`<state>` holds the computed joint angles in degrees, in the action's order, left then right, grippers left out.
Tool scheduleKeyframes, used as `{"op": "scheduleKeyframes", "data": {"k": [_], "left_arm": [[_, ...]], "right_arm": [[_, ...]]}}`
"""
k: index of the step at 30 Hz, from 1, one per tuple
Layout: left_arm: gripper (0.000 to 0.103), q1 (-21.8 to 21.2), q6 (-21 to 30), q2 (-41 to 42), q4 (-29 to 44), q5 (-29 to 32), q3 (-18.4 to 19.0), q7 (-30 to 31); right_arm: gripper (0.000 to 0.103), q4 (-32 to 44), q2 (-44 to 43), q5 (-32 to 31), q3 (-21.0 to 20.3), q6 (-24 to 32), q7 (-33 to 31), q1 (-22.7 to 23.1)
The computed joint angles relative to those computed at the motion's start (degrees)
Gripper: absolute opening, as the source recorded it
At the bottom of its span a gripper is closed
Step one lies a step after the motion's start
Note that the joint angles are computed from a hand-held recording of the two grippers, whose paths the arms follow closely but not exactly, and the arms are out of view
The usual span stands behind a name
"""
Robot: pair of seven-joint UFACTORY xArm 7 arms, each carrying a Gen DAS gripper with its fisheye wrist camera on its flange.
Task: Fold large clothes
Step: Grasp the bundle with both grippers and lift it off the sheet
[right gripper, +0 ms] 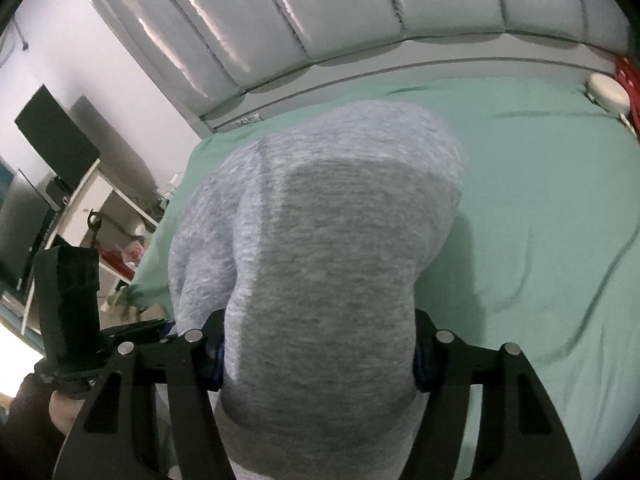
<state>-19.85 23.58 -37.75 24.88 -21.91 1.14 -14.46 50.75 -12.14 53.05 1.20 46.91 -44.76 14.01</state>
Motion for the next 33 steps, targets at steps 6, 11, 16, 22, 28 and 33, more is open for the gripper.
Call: {"op": "scheduleKeyframes", "data": {"k": [6,11,16,22,28,33], "left_arm": [[0.029,0.7,6.3,-7.8,-1.6,1.8,-3.4,-5.3],[0.030,1.0,14.2,-14.5,-2.7,3.5,-5.5,-10.7],[0.030,2.4,24.5,-20.4,-1.2,6.9,-8.5,-16.6],[0.030,3.8,31.3,-17.6,1.6,10.2,-10.0,-20.5],[0.030,4.0,32.6,-14.5,3.9,12.5,-11.1,-21.8],[0.030,3.7,32.5,-11.7,4.5,11.7,-10.5,-22.7]], "right_arm": [[0.066,-4.5,-6.9,-0.5,-1.3,3.0,1.5,0.0],[0.065,-10.3,-13.6,-0.7,-2.9,5.3,3.3,1.0],[0.065,-14.8,-17.9,2.1,-5.1,8.9,4.6,2.1],[0.065,-17.8,-20.5,1.7,-3.1,7.0,5.6,3.9],[0.065,-18.9,-20.2,3.9,-4.0,5.9,6.0,5.0],[0.065,-19.2,-18.6,3.8,-4.7,6.5,4.5,5.1]]}}
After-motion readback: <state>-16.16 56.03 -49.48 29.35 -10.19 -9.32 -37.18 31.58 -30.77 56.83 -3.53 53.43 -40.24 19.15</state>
